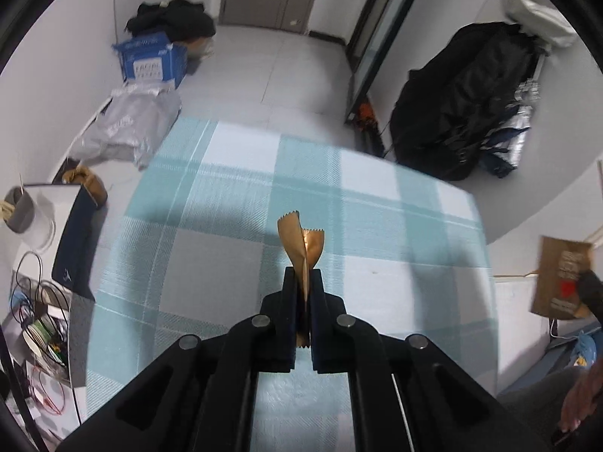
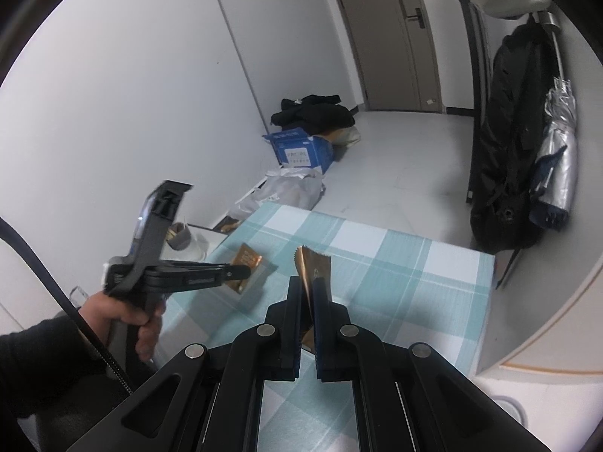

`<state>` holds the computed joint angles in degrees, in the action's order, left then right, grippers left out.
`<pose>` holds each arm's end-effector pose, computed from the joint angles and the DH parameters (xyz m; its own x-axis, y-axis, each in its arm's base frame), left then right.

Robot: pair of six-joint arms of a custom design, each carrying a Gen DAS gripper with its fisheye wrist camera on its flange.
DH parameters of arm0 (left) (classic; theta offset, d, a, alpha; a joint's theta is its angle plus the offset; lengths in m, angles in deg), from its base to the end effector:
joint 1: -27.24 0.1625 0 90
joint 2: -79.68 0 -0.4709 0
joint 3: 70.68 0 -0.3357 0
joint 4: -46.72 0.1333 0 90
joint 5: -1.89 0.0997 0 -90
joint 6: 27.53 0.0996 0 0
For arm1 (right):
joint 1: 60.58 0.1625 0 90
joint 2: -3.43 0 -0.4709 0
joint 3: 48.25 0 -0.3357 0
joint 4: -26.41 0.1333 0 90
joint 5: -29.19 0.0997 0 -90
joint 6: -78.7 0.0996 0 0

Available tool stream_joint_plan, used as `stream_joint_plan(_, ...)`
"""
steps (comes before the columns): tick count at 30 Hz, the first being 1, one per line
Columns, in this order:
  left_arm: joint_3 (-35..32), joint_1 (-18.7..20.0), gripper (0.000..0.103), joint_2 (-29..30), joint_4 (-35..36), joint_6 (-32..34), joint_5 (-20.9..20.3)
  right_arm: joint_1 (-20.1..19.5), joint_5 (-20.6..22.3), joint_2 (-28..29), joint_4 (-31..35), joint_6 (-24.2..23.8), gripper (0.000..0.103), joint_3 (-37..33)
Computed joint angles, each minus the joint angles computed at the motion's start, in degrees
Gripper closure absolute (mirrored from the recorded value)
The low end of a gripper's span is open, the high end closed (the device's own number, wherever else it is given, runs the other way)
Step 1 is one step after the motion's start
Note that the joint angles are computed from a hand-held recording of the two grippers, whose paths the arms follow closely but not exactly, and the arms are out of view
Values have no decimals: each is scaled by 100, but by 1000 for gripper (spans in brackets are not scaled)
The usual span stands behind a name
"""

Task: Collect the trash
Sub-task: 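Carry both brown packets with both tools over the bin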

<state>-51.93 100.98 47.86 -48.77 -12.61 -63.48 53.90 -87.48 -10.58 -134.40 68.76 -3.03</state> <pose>-0.0703 -0.8654 0.4326 -0.8108 0.3572 -0.4637 0.4907 0.8466 -0.2058 0.4443 -0.7620 0.0975 -0.8627 -0.2293 0.4507 -0.4753 0.6718 -0.5682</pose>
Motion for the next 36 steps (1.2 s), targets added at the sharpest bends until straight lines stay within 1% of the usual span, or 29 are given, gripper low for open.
stream_joint_plan(4,1055,-143,102,-549,-792,284,-179,58,-38,-53,-205,-4,99,87)
stream_joint_plan(6,1441,-225,102,-752,-1098,408,-273,105,-80,-112,-365,-54,99,154)
stream_joint_plan(8,1710,-293,102,-918,-1279,481,-460,147,-108,-207,-513,-68,99,276)
stream_joint_plan(11,2229,-461,102,-1179,-1721,697,-668,220,-261,-401,-805,-136,99,539)
stream_joint_plan(14,2427,-607,102,-1299,-1764,799,-1003,286,-467,-612,-1099,-186,99,802)
stream_joint_plan(17,2727,-770,102,-1400,-1892,936,-1198,351,-694,-920,-1560,-225,99,1230)
stream_joint_plan(23,3055,-1013,102,-1396,-1816,1095,-1619,442,-1201,-1525,-2402,-155,99,2179)
stream_joint_plan(25,3162,-1067,102,-1360,-1808,1157,-1682,446,-1361,-1704,-2630,-99,99,2491)
stream_joint_plan(29,3260,-1161,102,-1209,-1611,1165,-1803,392,-1849,-2092,-3133,71,99,3237)
stream_joint_plan(33,3433,-1269,102,-1080,-1446,1141,-1802,245,-2107,-2454,-3432,384,99,3957)
stream_joint_plan(36,3531,-1321,102,-936,-1285,1118,-1729,76,-2216,-2680,-3634,693,99,4466)
